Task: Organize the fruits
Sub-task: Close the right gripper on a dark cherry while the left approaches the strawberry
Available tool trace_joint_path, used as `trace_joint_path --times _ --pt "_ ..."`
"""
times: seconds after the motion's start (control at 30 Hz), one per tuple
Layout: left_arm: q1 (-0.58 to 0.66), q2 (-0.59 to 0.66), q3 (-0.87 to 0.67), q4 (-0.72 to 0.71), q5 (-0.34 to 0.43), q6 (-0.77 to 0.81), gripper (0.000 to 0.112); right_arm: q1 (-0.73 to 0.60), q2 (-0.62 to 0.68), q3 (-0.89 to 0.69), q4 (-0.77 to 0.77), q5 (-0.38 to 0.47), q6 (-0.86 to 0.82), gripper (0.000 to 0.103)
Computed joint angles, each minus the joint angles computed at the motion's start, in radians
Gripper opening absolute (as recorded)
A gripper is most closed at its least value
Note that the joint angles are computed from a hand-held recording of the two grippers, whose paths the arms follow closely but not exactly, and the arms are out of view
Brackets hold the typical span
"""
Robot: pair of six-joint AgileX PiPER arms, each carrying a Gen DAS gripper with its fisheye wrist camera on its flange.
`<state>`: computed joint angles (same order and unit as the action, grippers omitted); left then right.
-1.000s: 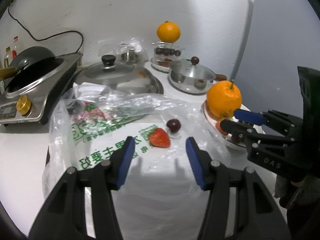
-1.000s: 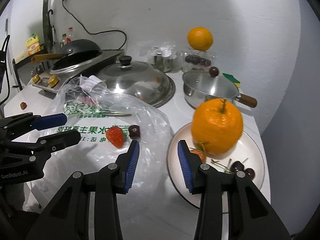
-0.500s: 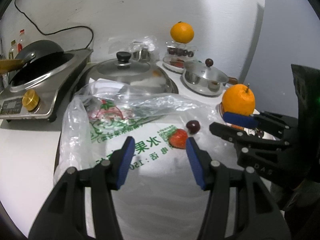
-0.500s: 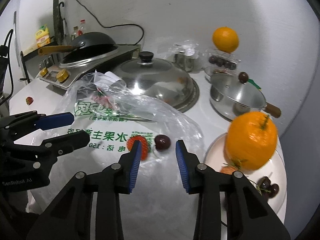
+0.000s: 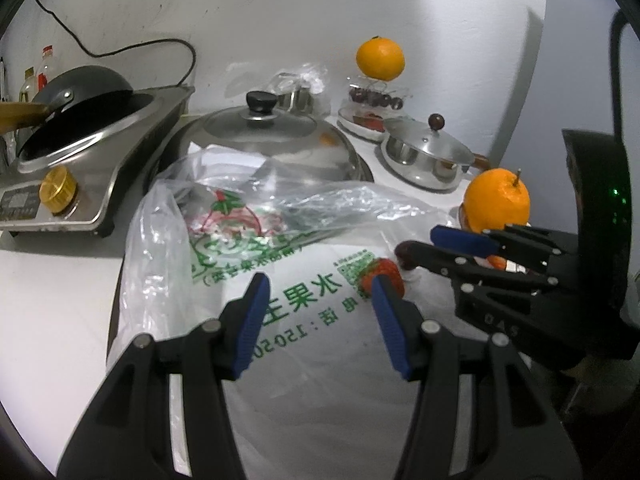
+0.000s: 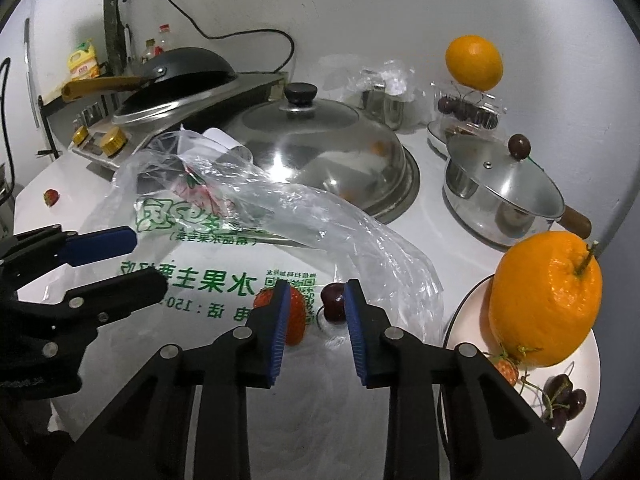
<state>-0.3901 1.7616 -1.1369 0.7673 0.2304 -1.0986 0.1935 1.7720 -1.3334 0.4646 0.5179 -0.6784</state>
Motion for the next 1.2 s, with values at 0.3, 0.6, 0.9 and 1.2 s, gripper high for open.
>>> trace_joint_path --times 0.3,0.6,0.9,1.2 --pt "0.004 0.033 -0.032 -0.058 0.003 0.058 0.055 -0.011 0.039 -0.037 -0.014 0.016 0.025 0.030" --pt "-0.003 0.049 -0.054 -0.076 0.021 0.073 0.055 -0.015 0.068 -0.057 -0.026 0.023 0.044 0.030" --pt "-0.002 0.065 -0.066 -0.116 0.017 0.111 0.055 -0.008 0.091 -0.067 -0.061 0.020 0.086 0.030" --pt "-0.002 0.082 -0.090 -0.183 0.022 0.186 0.055 -0.018 0.097 -0.055 -0.028 0.011 0.055 0.030"
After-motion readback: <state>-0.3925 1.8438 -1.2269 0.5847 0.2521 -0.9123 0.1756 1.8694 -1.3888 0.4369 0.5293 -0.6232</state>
